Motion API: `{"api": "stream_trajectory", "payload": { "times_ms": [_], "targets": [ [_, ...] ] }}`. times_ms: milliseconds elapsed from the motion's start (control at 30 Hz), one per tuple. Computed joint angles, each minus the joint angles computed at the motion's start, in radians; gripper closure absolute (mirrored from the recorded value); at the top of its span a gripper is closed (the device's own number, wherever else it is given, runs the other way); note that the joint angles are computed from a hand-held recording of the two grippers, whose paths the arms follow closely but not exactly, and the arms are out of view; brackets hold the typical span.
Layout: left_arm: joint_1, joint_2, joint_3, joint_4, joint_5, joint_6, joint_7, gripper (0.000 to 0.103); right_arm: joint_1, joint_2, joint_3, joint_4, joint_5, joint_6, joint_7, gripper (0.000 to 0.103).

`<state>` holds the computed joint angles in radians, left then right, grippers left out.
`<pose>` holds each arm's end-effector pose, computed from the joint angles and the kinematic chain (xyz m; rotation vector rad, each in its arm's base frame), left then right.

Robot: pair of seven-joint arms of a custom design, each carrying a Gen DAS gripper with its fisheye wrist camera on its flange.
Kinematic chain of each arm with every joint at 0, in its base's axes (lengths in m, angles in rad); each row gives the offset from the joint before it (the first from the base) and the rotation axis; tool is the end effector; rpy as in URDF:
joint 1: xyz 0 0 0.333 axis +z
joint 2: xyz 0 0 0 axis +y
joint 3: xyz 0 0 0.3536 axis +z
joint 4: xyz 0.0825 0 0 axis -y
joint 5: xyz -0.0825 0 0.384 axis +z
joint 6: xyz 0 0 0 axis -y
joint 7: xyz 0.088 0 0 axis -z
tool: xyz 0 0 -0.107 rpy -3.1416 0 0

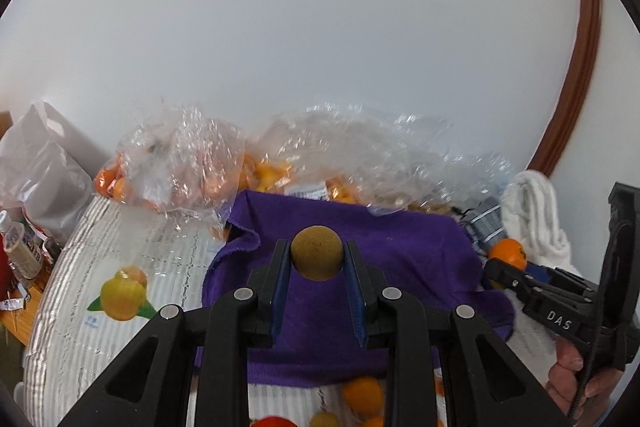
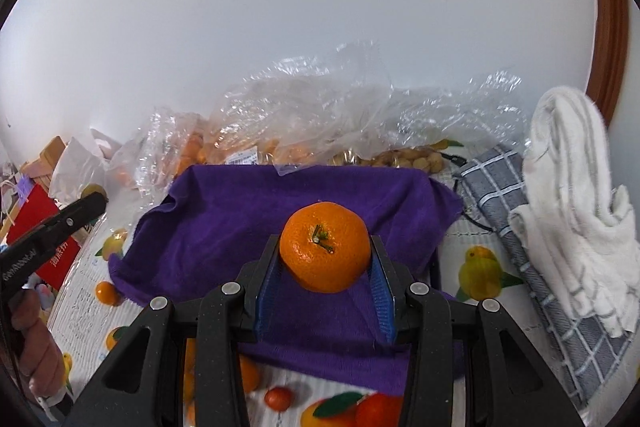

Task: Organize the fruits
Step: 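Lift the orange with the right tool while the left tool lifts the yellow fruit over the towel, then open the right gripper onto the towel while the left gripper releases the yellow fruit there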

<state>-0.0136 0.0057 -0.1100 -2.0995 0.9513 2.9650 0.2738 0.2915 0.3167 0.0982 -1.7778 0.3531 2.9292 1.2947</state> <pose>0.5698 -0.1263 0.5340 -1.9176 1.4108 -0.9348 0.6577 0.2368 0.5130 -1.8990 1.3506 -0.4559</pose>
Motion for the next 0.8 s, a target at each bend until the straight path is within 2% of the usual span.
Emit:
{"api": "stream_trajectory", "payload": {
  "times_ms": [167, 267, 333, 533, 800],
  "targets": [
    [-0.008, 0.053, 0.014, 0.006, 0.032, 0.004, -0.024, 0.078, 0.013, 0.068, -0.020, 0.057, -0.032, -0.036, 0.025, 0.061],
    [-0.008, 0.077, 0.016, -0.011, -0.064, 0.011, 0.060, 0.078, 0.022, 0.088, -0.033, 0.067, -0.061, -0.056, 0.033, 0.062],
    [-0.017, 0.091, 0.024, -0.007, -0.086, 0.003, 0.079, 0.078, 0.023, 0.100, -0.038, 0.076, -0.073, -0.066, 0.039, 0.061],
    [-0.023, 0.109, 0.021, -0.016, -0.221, 0.010, 0.201, 0.078, 0.010, 0.109, -0.026, 0.079, -0.067, -0.080, 0.034, 0.061],
    [-0.047, 0.124, 0.032, -0.003, -0.267, -0.028, 0.251, 0.078, 0.033, 0.129, -0.044, 0.094, -0.111, -0.109, 0.048, 0.061]
  ]
}}
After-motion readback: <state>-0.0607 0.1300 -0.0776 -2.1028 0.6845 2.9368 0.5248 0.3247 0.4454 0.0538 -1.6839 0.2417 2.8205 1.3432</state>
